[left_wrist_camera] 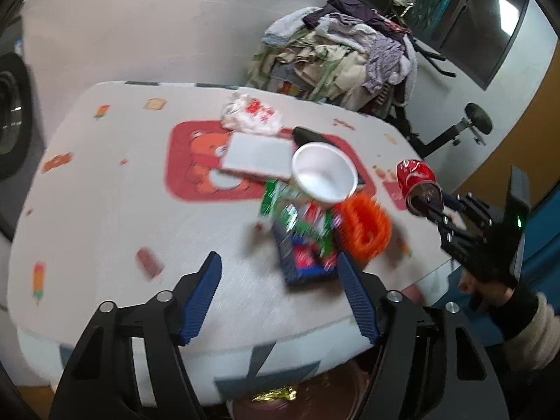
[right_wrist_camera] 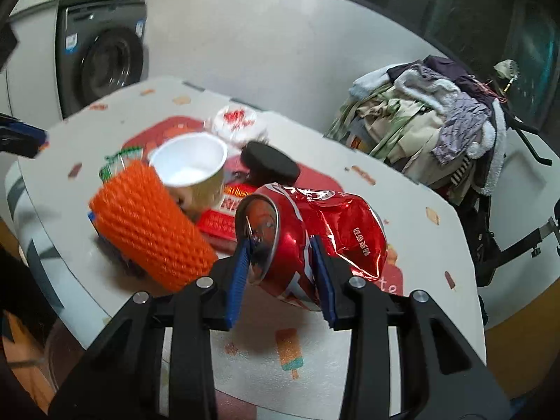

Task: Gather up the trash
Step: 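Grasp the white paper cup with the left gripper while the right holds the can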

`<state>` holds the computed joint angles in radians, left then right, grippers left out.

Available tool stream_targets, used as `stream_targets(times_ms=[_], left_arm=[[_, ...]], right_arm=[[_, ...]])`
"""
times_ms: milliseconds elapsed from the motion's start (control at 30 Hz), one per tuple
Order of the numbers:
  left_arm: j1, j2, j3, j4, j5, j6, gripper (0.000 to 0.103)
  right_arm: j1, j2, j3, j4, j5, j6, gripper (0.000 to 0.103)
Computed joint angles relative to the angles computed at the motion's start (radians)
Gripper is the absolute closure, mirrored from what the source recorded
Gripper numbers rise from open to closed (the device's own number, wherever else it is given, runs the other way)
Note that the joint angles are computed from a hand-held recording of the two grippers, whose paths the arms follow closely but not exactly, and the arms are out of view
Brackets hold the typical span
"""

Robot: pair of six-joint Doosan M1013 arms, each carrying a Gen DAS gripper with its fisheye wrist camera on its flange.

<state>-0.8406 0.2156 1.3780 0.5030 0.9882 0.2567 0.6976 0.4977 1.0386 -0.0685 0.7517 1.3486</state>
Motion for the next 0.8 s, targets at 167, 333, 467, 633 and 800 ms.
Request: stream_targets(times_ms=[167,333,467,633,800], left_arm=[[0.108,0.051,-0.057,-0.206,-0.097,0.156,0.056],[0.176,0.161,-0.210,-0.325,0.008,0.339,0.062],[0.205,0.213,-0.268,-0.395,0.037,0.408,0.062],[0.216,0.264,-0.318,-0.437,0.083,0.450,0.088],[0.205,0.261,-0.314,-0.406,0.078,0.452,0.098]], right_arm=[[0.000,-0.030,0.046,-0.025,-0.074,0.022,0.065],[-0.007,-0.050,0.085,-0.058,-0.100,0.065,0.065],[-0.018,-0.060,0.105,-0.067,-0.098,0.079,0.065],[-0.026,-0.066,0.122,-0.073,-0.090,0.087,0.065],[-0.027,-0.068,0.129,-0.066,-0.092,0.095,0.065]])
